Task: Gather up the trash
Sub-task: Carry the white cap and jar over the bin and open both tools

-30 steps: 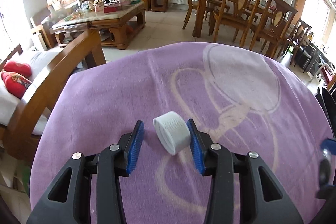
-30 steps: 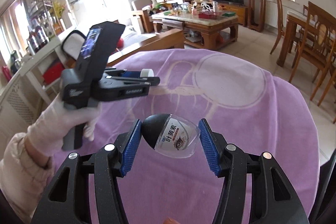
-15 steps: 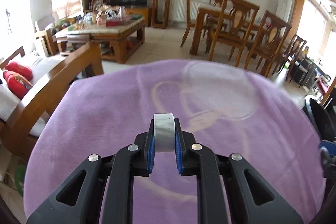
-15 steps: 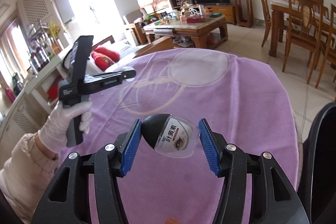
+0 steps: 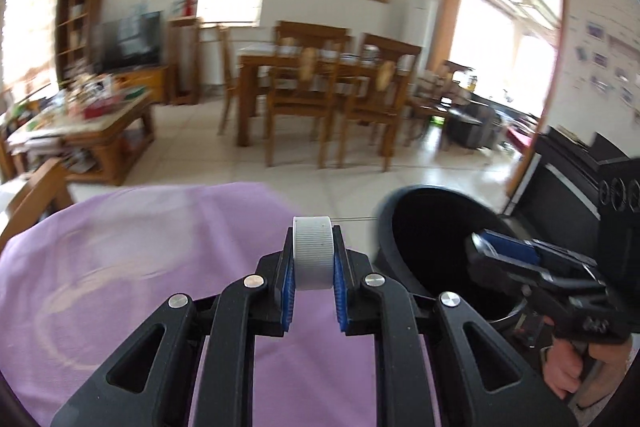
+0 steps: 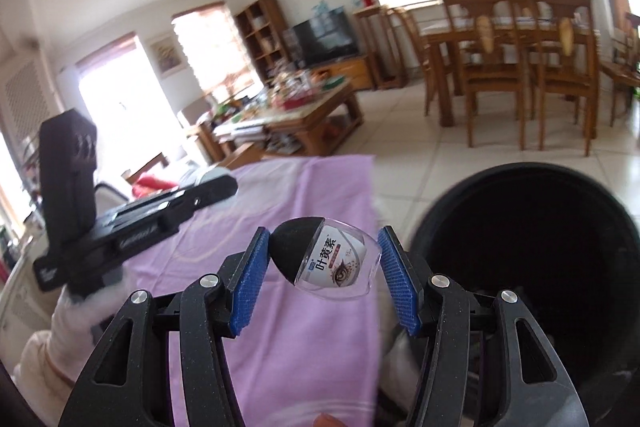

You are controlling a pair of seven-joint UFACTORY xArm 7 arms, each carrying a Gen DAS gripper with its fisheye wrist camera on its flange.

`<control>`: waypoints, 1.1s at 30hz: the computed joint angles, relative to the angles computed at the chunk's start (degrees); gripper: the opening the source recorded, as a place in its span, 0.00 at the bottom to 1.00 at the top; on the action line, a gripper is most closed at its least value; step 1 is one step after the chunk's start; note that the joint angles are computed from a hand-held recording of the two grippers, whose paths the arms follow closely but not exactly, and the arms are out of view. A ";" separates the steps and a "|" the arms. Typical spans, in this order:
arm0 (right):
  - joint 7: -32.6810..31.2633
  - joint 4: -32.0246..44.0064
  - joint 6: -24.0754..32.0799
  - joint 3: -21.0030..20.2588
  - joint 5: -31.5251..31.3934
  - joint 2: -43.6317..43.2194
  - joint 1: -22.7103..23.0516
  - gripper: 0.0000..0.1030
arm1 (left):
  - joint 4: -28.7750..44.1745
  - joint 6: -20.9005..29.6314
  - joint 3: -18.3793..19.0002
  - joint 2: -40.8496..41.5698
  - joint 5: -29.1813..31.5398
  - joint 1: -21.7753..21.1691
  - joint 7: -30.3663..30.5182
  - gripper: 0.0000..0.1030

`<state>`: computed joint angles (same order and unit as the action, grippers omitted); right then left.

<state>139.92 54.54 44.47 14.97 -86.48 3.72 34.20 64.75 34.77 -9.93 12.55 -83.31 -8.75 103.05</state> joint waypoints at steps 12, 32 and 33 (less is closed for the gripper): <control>8.89 -23.68 6.97 6.46 10.31 -20.06 -3.55 0.54 | -6.43 -5.99 -3.89 -3.25 -9.77 -11.24 9.79 0.16; 16.85 -27.37 2.92 3.98 5.60 -16.09 -7.82 0.65 | -6.16 -13.72 -5.54 0.70 -5.86 -16.15 6.25 0.43; 16.63 -27.27 3.19 4.10 5.98 -16.10 -7.65 0.65 | -6.27 -14.11 -5.70 0.67 -6.54 -16.08 6.59 0.68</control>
